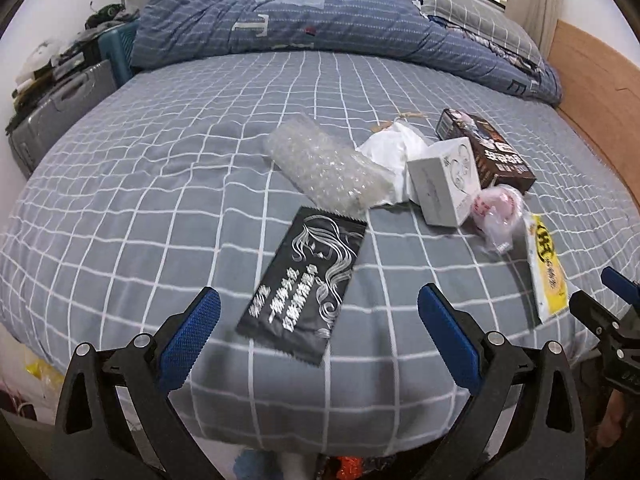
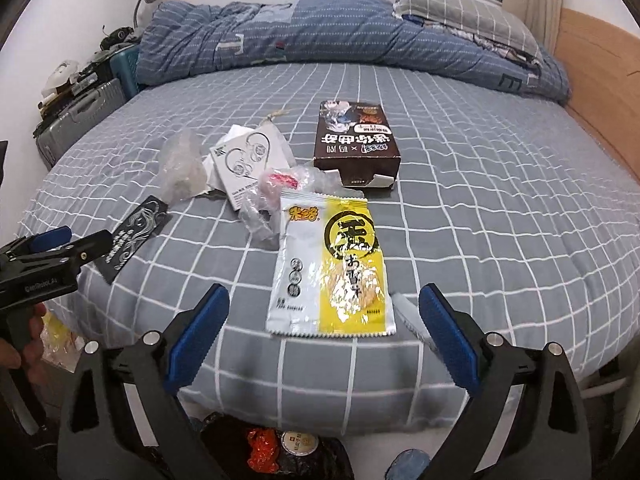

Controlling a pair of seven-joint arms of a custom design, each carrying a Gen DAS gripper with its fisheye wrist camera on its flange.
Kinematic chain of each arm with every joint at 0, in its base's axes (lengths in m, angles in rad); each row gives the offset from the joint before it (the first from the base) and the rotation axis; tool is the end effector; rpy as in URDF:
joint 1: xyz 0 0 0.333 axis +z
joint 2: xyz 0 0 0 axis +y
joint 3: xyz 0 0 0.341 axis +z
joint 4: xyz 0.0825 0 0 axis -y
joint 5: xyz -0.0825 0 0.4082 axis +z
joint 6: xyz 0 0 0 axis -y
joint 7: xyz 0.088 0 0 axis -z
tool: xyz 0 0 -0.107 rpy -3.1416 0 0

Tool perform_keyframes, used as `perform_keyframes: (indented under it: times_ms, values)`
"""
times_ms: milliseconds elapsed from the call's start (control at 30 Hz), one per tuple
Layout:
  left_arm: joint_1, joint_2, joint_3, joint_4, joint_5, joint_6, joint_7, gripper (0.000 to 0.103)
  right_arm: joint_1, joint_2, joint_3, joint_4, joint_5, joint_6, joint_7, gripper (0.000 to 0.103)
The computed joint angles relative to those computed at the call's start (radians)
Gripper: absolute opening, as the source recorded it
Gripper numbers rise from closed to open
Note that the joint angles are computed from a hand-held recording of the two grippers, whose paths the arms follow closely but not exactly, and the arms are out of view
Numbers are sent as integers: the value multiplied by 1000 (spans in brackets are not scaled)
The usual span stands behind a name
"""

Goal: Collect trash
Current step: 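Grasp the black wet-wipe packet with the left tool while the right tool grasps the yellow rice-cracker bag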

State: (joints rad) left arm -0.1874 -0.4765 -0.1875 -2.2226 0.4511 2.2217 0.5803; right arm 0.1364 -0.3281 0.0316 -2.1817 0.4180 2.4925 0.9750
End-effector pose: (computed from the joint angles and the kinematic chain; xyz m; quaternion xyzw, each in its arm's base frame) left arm 0.4304 -0.1715 0.6290 -0.7927 0.5122 -0.1931 0.2684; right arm 0.5103 0.0863 0.6138 -0.8090 0.4724 -0.1692 0.3061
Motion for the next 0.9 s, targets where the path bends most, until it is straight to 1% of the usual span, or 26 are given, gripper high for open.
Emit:
perform_keyframes:
  times_ms: [133,200,267,433,667,767,833,900]
  values:
    - [5,26,25,11,-15,25,37,97,-6,52,6,41,-25,1,19,91]
    - [9,46,34,23,-23,30,65,97,-6,74,8,60,-38,-2,28,88]
    - [13,55,41,23,-39,39,81,97,-3,98,7,79,-45,-11,37,88]
    - [26,82,43,32,-59,40,102,97,6,133,6,104,-51,-31,58,87]
    - [31,100,48,23,-92,45,119,95,15,154,5,111,-67,-47,73,81]
    - [27,108,53,19,-116,52,136,87,18,162,2,111,-64,-54,72,76]
    - [28,116,48,23,-115,39,146,82,19,166,0,114,-59,-61,70,75]
    - [31,121,45,26,-114,29,145,74,21,165,-2,113,-50,-58,61,72]
